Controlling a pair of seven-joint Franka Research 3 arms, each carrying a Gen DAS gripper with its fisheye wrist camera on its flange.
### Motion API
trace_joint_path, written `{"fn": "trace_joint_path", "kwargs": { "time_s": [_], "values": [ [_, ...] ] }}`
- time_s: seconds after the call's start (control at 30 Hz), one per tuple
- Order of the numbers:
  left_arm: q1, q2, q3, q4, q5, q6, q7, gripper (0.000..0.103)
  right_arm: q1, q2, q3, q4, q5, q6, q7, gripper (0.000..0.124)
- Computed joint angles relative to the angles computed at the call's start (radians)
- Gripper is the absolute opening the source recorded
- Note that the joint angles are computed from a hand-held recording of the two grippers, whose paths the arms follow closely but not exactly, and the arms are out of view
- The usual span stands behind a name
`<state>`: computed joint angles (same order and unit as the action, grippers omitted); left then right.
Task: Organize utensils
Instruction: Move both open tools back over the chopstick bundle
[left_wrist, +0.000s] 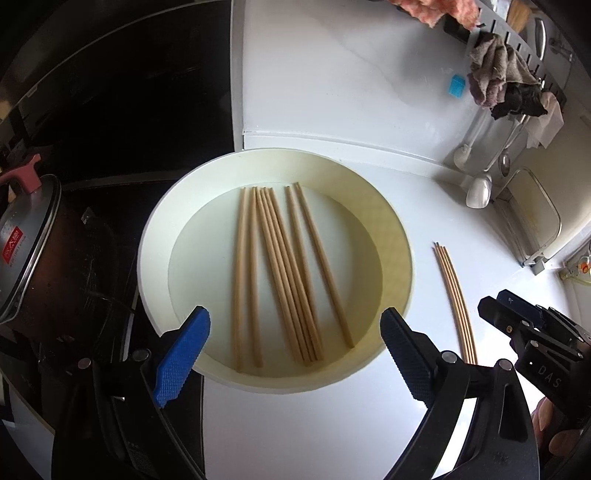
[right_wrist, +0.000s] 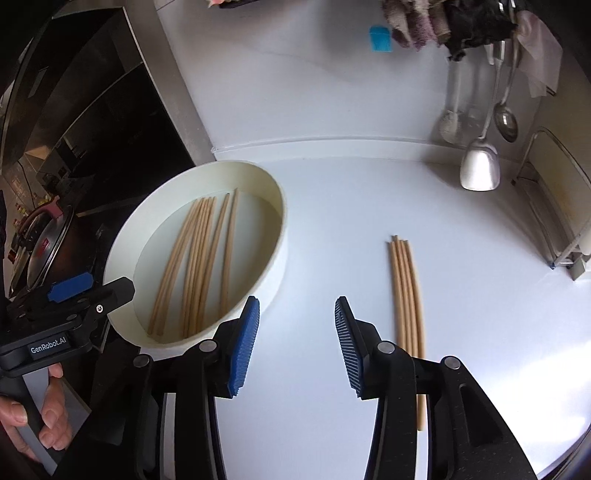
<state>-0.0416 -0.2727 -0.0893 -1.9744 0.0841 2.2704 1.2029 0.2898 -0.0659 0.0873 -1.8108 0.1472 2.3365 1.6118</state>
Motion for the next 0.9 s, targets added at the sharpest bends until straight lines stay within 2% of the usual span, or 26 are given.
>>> {"fn": "trace_joint_path", "kwargs": {
  "time_s": [0.23,0.43,0.67,0.9],
  "values": [
    [-0.044,0.007,-0.045,0.002,0.024,0.01,-0.023,0.092,-0.058,-0.103,-0.031,-0.129,-0.024,0.028,-0.001,0.045],
    [-0.084,0.023,-0.082,-0.011,0.056,0.07,-0.059,0.092,-0.11,-0.155,-0.044,-0.223,-0.059,0.071,-0.018,0.047],
    [-0.106,0.043,-0.128,-0.036,0.173,0.127,-0.195,0.092,-0.137,-0.147,-0.059,-0.3,-0.029,0.113,-0.068,0.049],
    [-0.116,0.051,-0.151,-0.087,0.29,0.188,-0.349,0.092,-0.126,-0.116,-0.065,-0.352,0.03,0.226,-0.178,0.049]
  ]
}}
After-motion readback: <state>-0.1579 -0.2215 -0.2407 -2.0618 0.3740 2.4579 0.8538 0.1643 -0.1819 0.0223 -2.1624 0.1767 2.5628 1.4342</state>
